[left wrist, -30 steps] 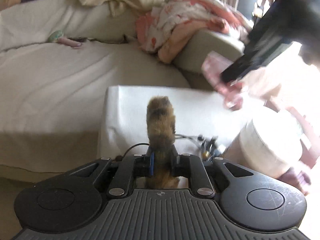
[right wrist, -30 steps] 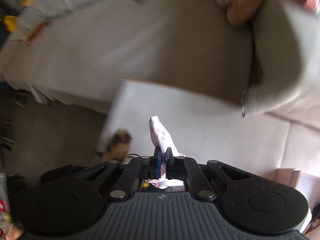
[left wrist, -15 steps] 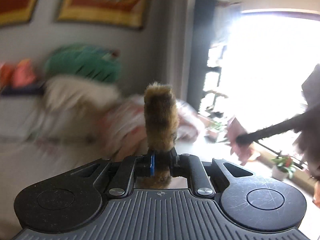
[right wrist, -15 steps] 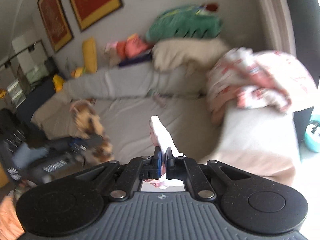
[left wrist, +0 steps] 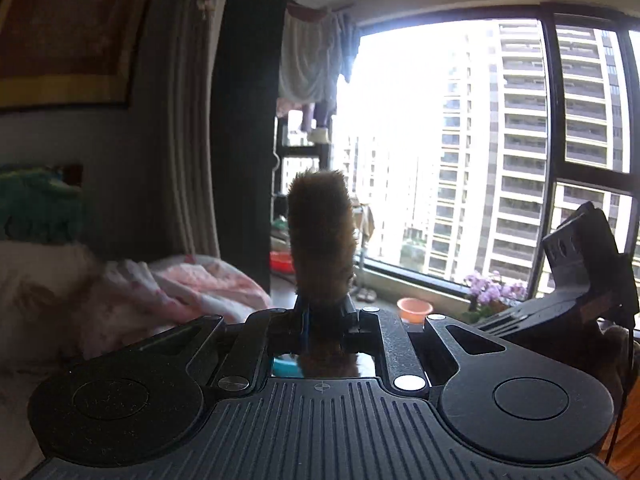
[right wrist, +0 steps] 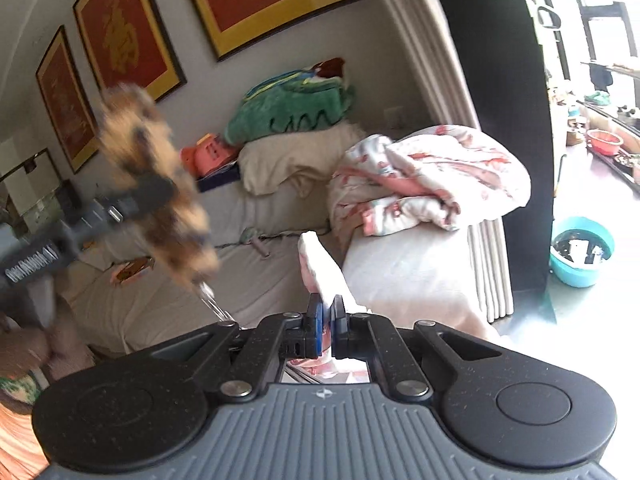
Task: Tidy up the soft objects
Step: 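Carry the tail and cloth into the pink box and release both, then grasp the black cable on the table with the left gripper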
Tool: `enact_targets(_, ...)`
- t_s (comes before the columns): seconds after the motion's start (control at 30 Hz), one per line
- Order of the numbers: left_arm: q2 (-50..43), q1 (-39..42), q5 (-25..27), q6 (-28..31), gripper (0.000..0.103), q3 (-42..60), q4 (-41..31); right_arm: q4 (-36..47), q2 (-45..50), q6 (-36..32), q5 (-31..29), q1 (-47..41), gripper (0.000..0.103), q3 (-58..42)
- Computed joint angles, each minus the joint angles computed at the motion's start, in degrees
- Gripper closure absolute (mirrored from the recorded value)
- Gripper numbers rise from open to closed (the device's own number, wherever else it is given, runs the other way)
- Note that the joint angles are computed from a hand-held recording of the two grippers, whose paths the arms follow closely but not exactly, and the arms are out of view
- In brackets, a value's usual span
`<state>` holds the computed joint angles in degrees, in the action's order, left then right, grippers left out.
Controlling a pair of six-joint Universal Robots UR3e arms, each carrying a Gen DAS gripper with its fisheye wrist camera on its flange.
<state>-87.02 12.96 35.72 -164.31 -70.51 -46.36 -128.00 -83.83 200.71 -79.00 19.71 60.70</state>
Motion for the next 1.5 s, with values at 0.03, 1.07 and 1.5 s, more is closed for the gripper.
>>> enact_targets(0.03,-1.17,-1.58,0.51,-0.14,0.087,-0.40,-0.44,-1.04,-1.38,-0.10,-0.09,-0.50,0.099,2.04)
enact_targets(1.07,27.35,42.18,-2.25,39.86,0.082,-55.28,-23.48,7.56,38.56,6.01,0.58,7.18,0.093,-8.29)
enact_targets(1.5,-1.57,45.77,0.02,51.47,0.082,-52.79,-13.75,-6.75,27.76,-2.49,-26.38,22.11,0.026,-1.04)
